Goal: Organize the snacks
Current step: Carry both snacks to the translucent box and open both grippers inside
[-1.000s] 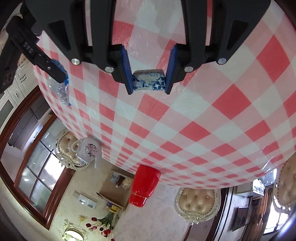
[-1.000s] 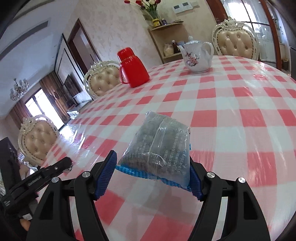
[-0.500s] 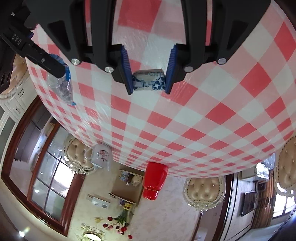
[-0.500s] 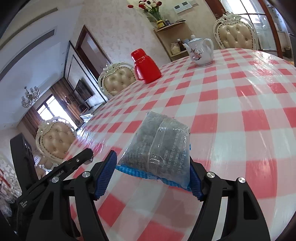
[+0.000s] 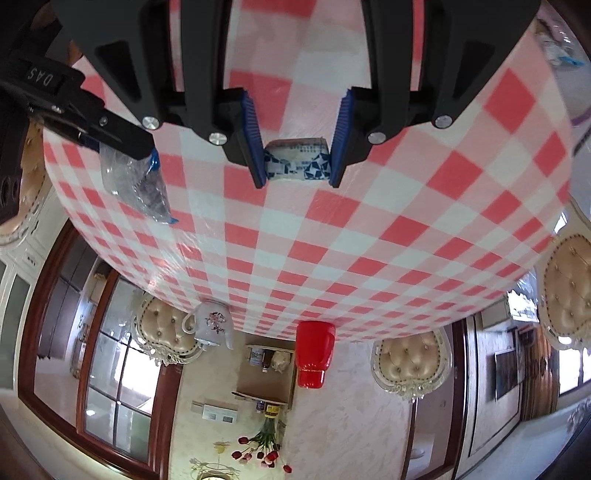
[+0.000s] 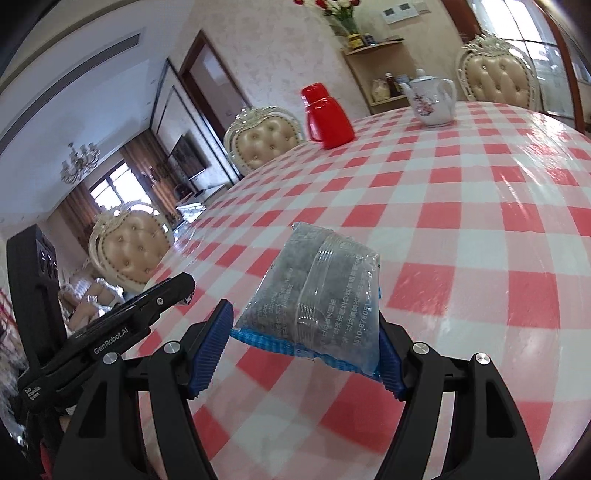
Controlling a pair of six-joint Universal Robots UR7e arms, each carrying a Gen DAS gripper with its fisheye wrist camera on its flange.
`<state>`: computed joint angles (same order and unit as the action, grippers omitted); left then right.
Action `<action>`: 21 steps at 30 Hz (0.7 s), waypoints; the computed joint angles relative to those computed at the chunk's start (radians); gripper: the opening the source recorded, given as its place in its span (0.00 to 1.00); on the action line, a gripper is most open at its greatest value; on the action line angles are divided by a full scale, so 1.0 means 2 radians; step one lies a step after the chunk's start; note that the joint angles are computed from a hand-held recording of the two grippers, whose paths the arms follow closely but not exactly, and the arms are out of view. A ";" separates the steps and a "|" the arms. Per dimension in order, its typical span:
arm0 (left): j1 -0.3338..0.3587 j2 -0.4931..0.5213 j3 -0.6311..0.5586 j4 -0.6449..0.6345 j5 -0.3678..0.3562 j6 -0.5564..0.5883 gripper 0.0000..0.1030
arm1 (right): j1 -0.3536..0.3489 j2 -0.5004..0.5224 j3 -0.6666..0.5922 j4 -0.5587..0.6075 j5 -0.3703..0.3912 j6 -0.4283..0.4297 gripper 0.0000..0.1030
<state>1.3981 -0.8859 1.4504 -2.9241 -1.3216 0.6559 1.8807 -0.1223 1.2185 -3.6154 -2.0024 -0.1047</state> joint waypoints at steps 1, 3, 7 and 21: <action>0.001 -0.007 0.006 0.000 -0.001 0.004 0.34 | 0.004 0.002 0.000 0.003 0.002 -0.001 0.67; 0.006 -0.022 0.017 0.003 -0.005 0.009 0.34 | 0.009 0.006 -0.004 0.011 0.004 -0.006 0.67; 0.016 -0.048 0.036 -0.003 -0.003 0.026 0.34 | 0.024 0.018 -0.018 0.029 0.004 -0.017 0.67; 0.059 -0.114 0.024 0.064 0.010 0.083 0.34 | 0.076 0.081 -0.120 0.157 0.024 -0.068 0.67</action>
<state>1.5165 -1.1131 1.4986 -2.7953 -1.3011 0.8227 2.0337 0.0395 0.9785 -3.3013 -1.9541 -0.2415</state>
